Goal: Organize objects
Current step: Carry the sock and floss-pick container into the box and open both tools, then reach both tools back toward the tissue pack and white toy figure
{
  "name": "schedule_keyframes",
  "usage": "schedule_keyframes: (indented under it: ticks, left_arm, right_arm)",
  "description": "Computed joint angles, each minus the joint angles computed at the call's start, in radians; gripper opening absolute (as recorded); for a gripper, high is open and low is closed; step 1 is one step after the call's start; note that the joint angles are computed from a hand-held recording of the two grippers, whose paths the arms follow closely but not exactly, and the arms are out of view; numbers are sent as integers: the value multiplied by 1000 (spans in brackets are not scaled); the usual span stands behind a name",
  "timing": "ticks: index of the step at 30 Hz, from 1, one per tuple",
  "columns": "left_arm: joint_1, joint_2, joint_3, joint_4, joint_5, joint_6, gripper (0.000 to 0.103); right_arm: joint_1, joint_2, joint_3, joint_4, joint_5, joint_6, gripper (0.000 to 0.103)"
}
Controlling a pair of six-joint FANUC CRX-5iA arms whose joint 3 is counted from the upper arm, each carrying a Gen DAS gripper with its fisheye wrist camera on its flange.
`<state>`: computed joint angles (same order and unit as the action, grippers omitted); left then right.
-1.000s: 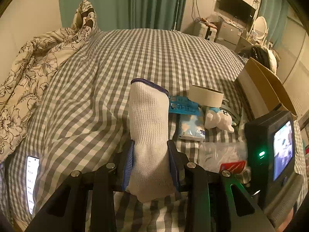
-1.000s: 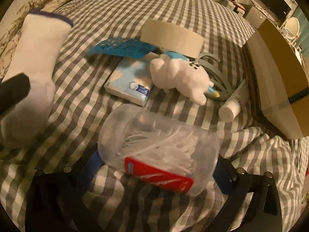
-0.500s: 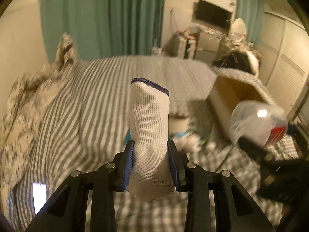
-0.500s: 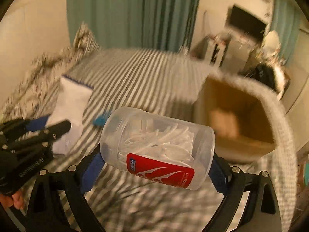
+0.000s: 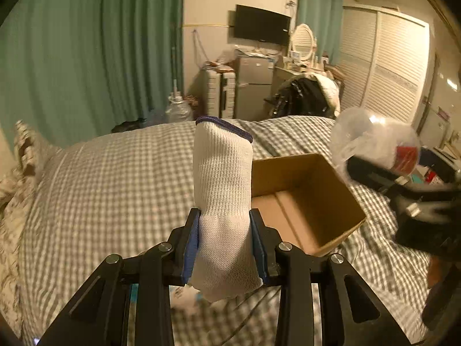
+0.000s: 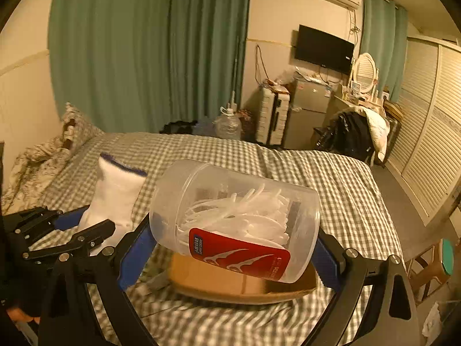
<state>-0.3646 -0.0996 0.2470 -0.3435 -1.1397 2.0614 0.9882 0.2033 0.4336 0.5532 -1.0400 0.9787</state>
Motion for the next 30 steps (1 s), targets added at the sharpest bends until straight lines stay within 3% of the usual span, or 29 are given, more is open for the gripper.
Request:
schedule_keyframes:
  ticks: [8,13,16,17,23,26,30]
  left_arm:
    - [-14,153,74,31,41,-58,35]
    - [-26,192,97,59,79,-115,53]
    - [-39,204,120,35,66,-101,75]
    - [-45,198,120,21,64,-91,80]
    - [-63,131,108,-45,21,-68,83]
    - [-84,82,103,-114,-21,-29,98]
    - [-89,-23,42,-172,-32,27,100]
  right_arm:
    - [-101,15,-37,-88,36,15,96]
    - [-147,22,-46,-105,49,12,97]
    - [-158,3,-69,-78,77,-27,103]
    - [-161,-5,-74,-76,83,-34,103]
    - [-128,-43,-84,-23,60,-71,103]
    - [-92,-62,-77,5,43,-77,103]
    - [-18,-98,-91,63,34,-88,103]
